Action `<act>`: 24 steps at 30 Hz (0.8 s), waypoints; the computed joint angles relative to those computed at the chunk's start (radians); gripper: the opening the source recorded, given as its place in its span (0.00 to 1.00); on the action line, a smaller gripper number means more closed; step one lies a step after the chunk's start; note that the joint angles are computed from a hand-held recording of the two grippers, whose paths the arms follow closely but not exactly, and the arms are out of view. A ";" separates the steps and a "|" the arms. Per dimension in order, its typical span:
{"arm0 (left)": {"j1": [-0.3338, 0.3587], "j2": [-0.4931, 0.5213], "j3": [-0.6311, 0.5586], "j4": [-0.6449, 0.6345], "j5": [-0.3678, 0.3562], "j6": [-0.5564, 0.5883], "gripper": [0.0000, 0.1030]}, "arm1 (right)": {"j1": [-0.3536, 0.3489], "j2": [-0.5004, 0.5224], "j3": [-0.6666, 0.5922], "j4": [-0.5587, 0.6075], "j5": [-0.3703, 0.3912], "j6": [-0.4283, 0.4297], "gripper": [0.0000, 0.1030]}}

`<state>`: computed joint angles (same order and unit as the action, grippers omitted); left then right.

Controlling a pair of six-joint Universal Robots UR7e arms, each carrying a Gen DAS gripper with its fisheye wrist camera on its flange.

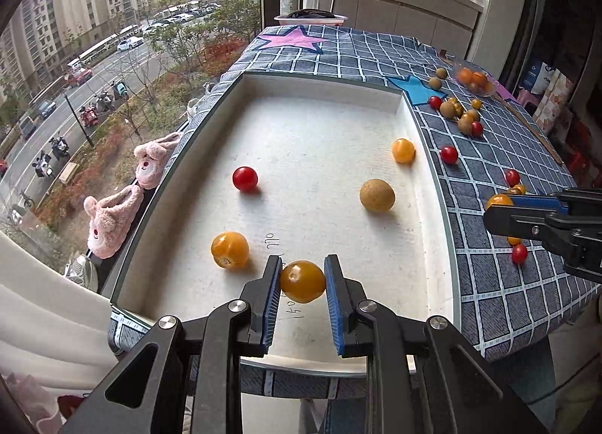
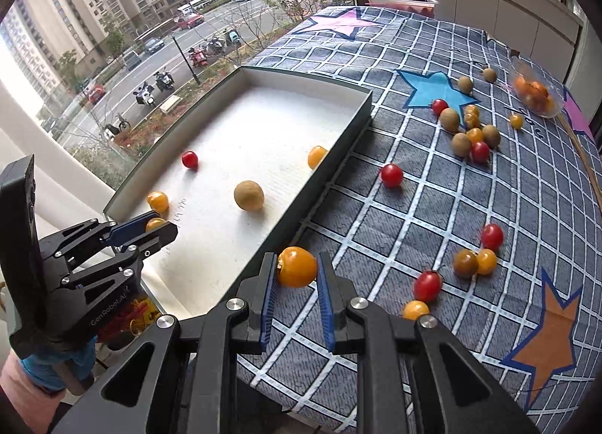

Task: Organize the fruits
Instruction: 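Carry both yellow tomatoes into the white tray and open both tools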

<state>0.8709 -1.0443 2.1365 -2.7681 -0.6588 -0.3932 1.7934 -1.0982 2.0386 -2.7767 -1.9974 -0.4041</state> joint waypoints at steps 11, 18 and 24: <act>0.027 -0.006 -0.009 0.071 0.016 -0.036 0.24 | 0.027 0.151 -0.114 0.111 -0.020 0.003 0.22; 0.023 0.004 -0.007 0.064 0.034 -0.031 0.24 | 0.038 0.212 -0.162 0.162 -0.051 0.015 0.22; 0.021 0.003 0.006 0.033 0.034 -0.027 0.24 | 0.052 0.227 -0.178 0.161 -0.067 -0.001 0.23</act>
